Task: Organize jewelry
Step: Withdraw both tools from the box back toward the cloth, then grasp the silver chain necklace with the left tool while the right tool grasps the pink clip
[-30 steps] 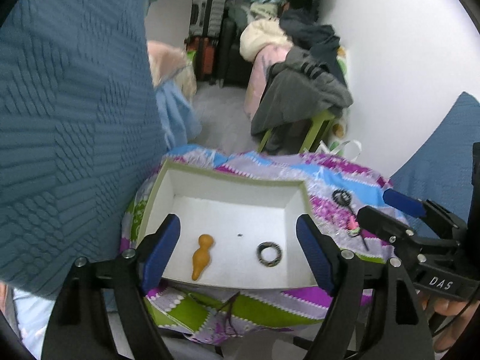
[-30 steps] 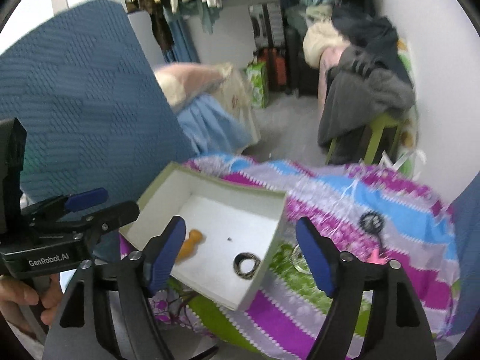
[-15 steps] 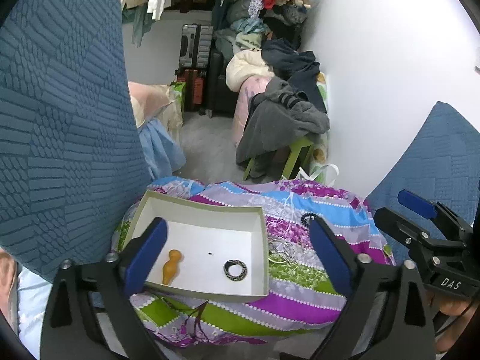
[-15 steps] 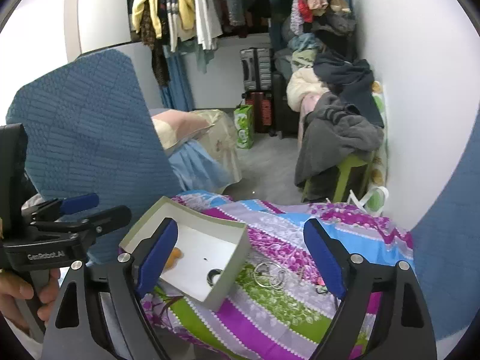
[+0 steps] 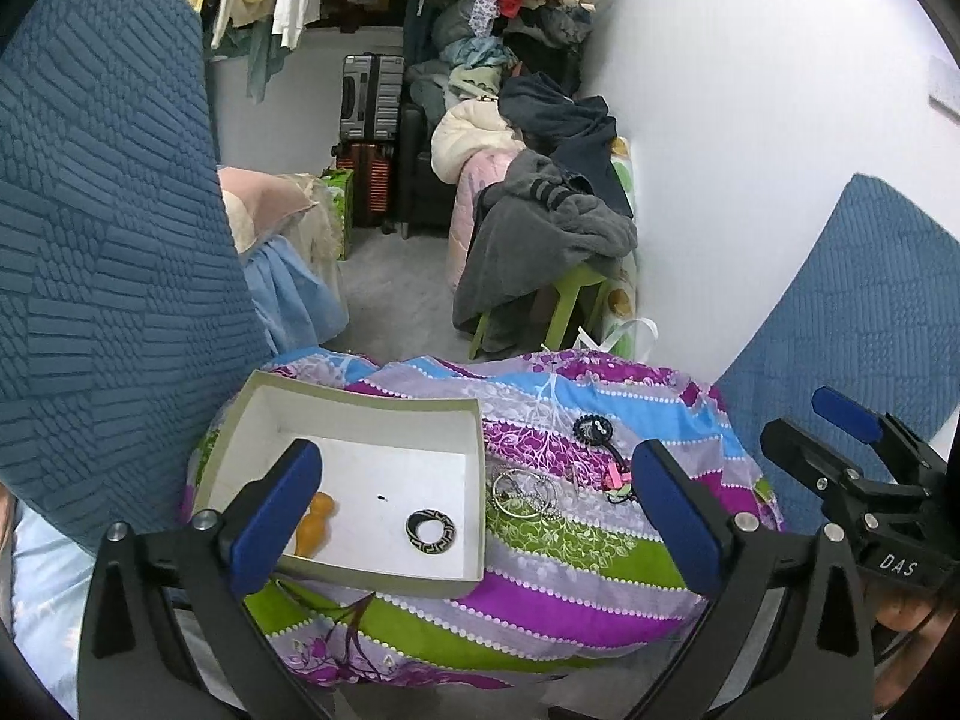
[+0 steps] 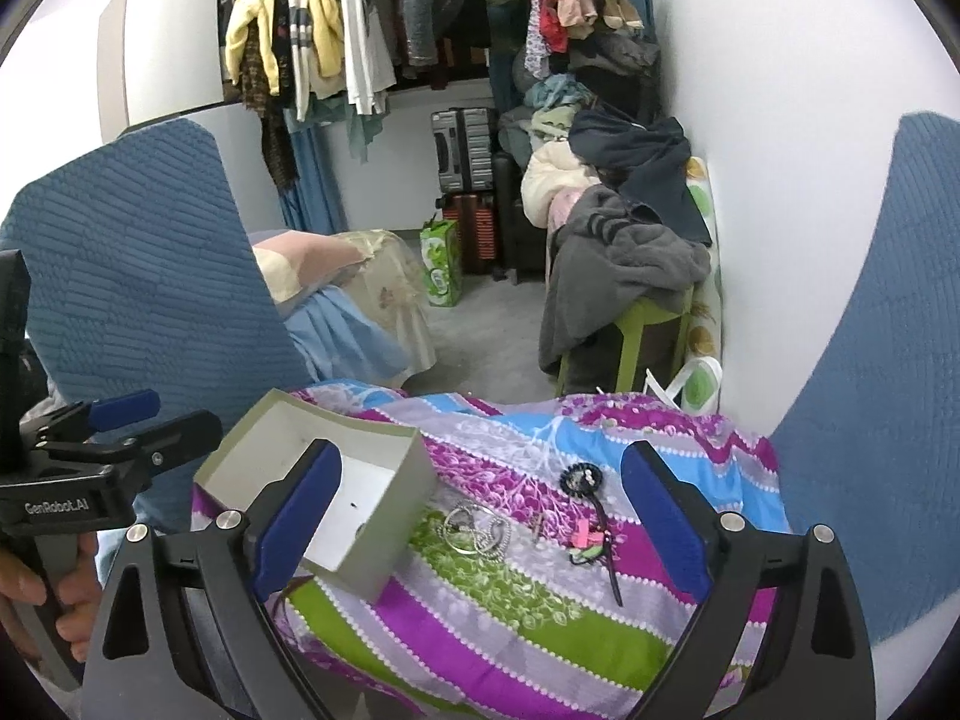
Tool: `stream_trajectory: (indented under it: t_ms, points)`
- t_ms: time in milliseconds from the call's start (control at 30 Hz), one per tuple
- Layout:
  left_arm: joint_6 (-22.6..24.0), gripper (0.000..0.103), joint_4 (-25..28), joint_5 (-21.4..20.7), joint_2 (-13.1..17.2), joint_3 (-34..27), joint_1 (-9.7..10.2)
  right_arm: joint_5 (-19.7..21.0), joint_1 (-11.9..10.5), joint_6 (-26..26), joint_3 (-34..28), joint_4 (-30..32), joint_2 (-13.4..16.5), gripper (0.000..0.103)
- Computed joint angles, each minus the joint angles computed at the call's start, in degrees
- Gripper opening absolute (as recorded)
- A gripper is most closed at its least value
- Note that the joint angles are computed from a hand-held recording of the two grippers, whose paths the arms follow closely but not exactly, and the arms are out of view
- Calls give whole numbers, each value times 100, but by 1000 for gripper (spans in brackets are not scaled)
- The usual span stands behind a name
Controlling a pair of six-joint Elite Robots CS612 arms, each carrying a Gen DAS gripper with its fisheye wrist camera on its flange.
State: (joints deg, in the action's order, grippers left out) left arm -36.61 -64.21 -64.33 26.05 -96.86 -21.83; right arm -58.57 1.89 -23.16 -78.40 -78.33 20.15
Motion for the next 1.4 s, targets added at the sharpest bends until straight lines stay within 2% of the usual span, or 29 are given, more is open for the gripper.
stream_trajectory:
  t_ms: [167,233,367,467,733,833,933,967,1000,1033,1067,1167,1233,1333,1400]
  points:
    - [-266,102,207,320,-12,108,-97,-129,-77,-116,-129,40,111,95]
    - [-306,102,158,303,25,108,-103,-138,-112,-122,-161,53,147,95]
    - [-439,102,181,174,67,159,-113,-149,-184,-76,-244,35,244,95]
    - [-453,102,49,-162,115,209,-94,-83,-240,-64,-300,10,339,95]
    - [-233,102,-323,-565,250,383,-125,-96,-337,-2,-364,51,572,93]
    - [-172,102,-417,-600,310,432,-140,-61,-377,122,-348,-8,669,89]
    - [-138,102,-566,-797,373,522,-130,-77,-390,255,-260,-33,729,79]
    - [-102,100,-612,-838,390,556,-129,-15,-401,328,-213,-68,752,76]
    - [-80,93,-631,-899,398,596,-125,-38,-394,373,-168,-82,755,75]
    - [-79,88,-659,-1008,401,635,-110,-96,-382,375,-120,-35,744,70]
    - [-79,87,-707,-1149,406,681,-90,-100,-377,356,-60,22,725,65]
    - [5,80,-873,-1339,446,789,-68,55,-391,342,112,75,699,65]
    - [10,73,-914,-1418,450,867,-54,22,-372,176,308,159,642,62]
    - [71,69,-967,-1558,457,1035,-20,159,-363,21,684,384,503,51]
    - [123,60,-996,-1639,464,1146,-3,164,-340,-96,911,431,423,49]
